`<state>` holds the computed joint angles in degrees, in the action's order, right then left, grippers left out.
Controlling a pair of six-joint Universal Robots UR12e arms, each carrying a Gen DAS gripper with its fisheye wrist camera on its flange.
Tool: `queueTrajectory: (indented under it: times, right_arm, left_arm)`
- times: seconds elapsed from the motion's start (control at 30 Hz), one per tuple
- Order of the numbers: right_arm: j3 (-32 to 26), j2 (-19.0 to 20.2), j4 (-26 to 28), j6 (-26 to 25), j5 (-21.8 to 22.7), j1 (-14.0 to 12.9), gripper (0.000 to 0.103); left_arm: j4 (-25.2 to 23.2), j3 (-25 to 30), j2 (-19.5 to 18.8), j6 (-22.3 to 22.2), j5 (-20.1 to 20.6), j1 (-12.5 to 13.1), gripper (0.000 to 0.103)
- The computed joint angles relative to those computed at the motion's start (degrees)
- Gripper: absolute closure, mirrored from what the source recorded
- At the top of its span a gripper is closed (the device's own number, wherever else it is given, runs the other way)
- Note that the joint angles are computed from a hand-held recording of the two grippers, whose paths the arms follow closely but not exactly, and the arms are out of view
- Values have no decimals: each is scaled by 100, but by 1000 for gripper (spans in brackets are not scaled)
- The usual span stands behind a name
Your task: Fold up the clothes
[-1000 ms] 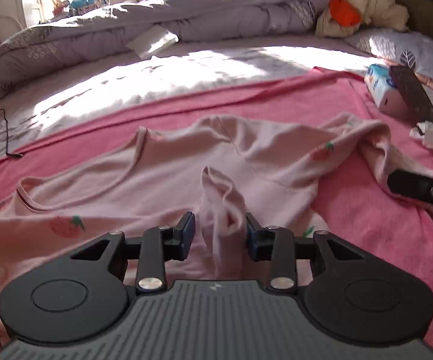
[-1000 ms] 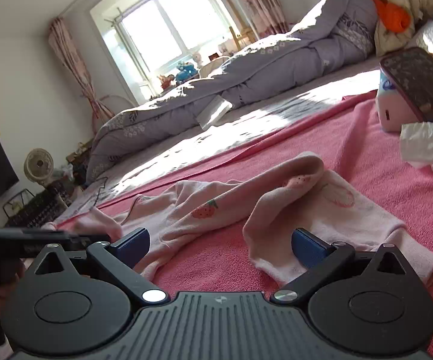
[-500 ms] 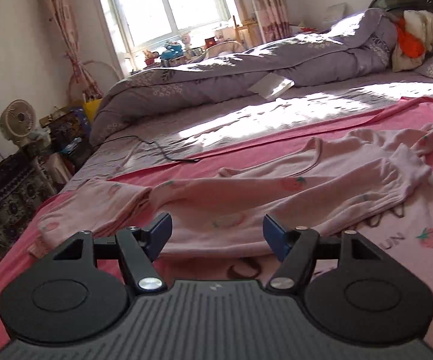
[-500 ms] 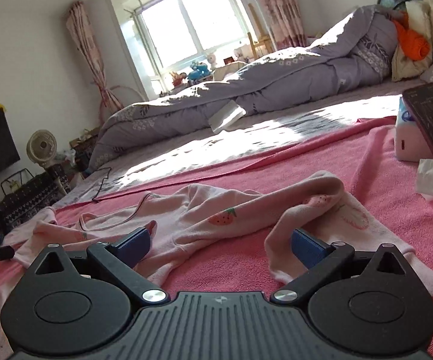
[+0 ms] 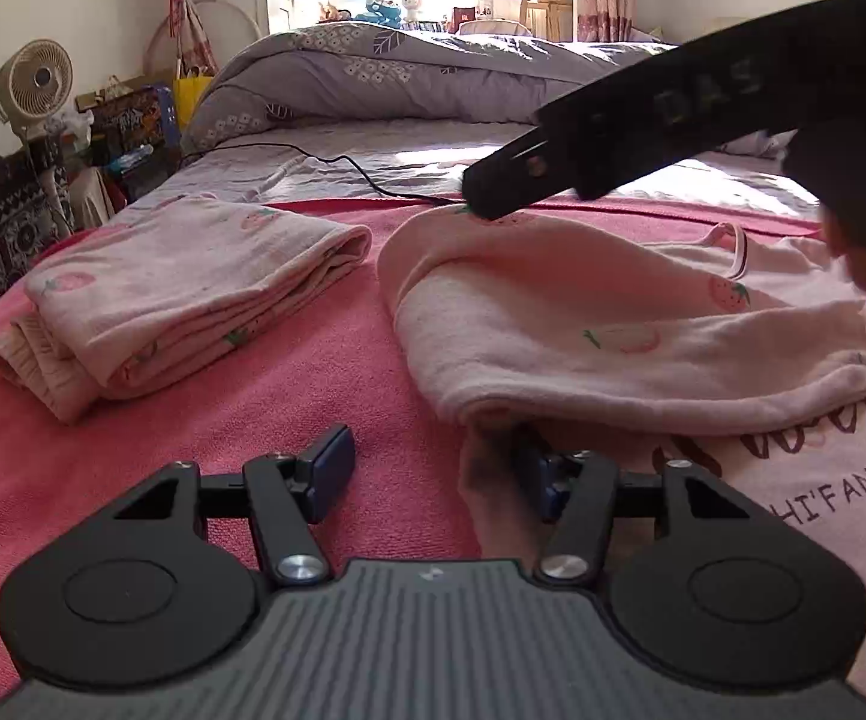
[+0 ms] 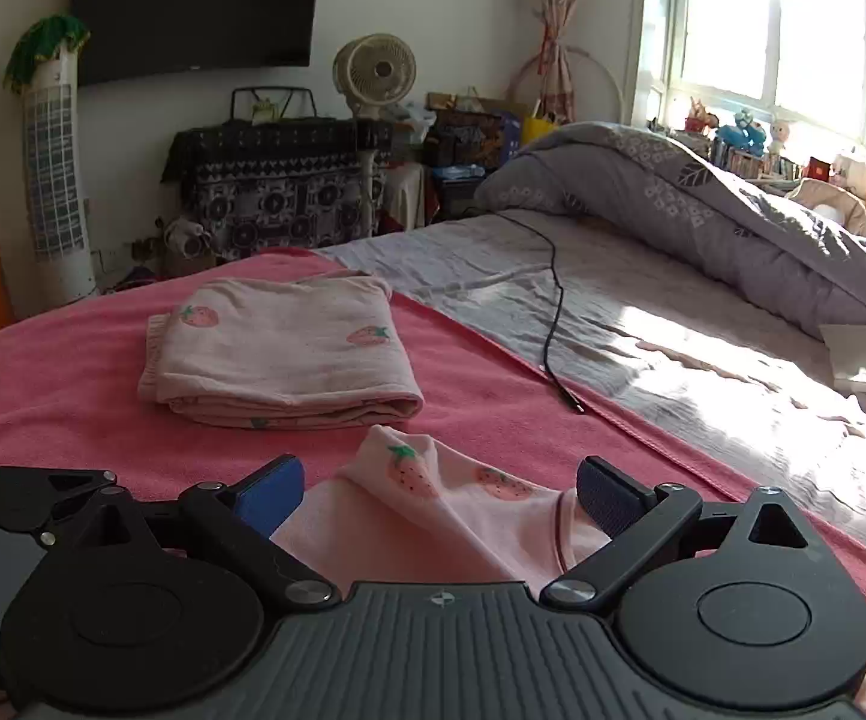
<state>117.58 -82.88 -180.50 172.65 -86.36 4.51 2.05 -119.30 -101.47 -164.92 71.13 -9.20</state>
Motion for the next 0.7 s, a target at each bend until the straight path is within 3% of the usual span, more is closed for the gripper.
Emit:
queueTrajectory:
  times: [0.07, 0.17, 0.2, 0.27, 0.33, 0.4, 0.47, 0.5, 0.57, 0.63, 0.7]
  right_arm:
    - [-413, 332, 460, -92, -316, 179, 6]
    - [-778, 833, 642, -702, -1997, 515, 10]
    - [-816, 933, 585, -713, -2331, 541, 10]
    - [-840, 975, 728, -192, -2511, 451, 10]
    - [-794, 862, 928, 614, -2261, 270, 10]
    - [-599, 620, 871, 1119, -1226, -48, 12]
    - [-452, 447, 731, 1256, -170, -311, 14]
    - [-479, 394, 839, 1082, 85, -344, 14]
    - [-592, 368, 1096, 682, 121, -266, 17]
    - [-811, 429, 1607, 347, -63, -99, 32]
    - [-1000, 503, 2072, 174, -123, 13, 45]
  left_arm:
    - [-21, -25, 5, -149, -297, 109, 43]
    - [-37, -64, 15, -294, -636, 231, 44]
    - [-28, -83, 22, -308, -726, 261, 44]
    - [-4, -123, 35, -333, -960, 332, 44]
    - [3, -171, 49, -360, -1404, 454, 44]
    - [80, -213, 37, -437, -2099, 646, 44]
    - [387, -237, -46, -615, -2851, 829, 42]
    - [634, -222, -102, -732, -2946, 819, 39]
    - [435, -90, -93, -561, -2417, 614, 36]
    - [-376, 194, -133, -479, -1395, 337, 37]
    - [-525, 254, -143, -581, -1270, 304, 37]
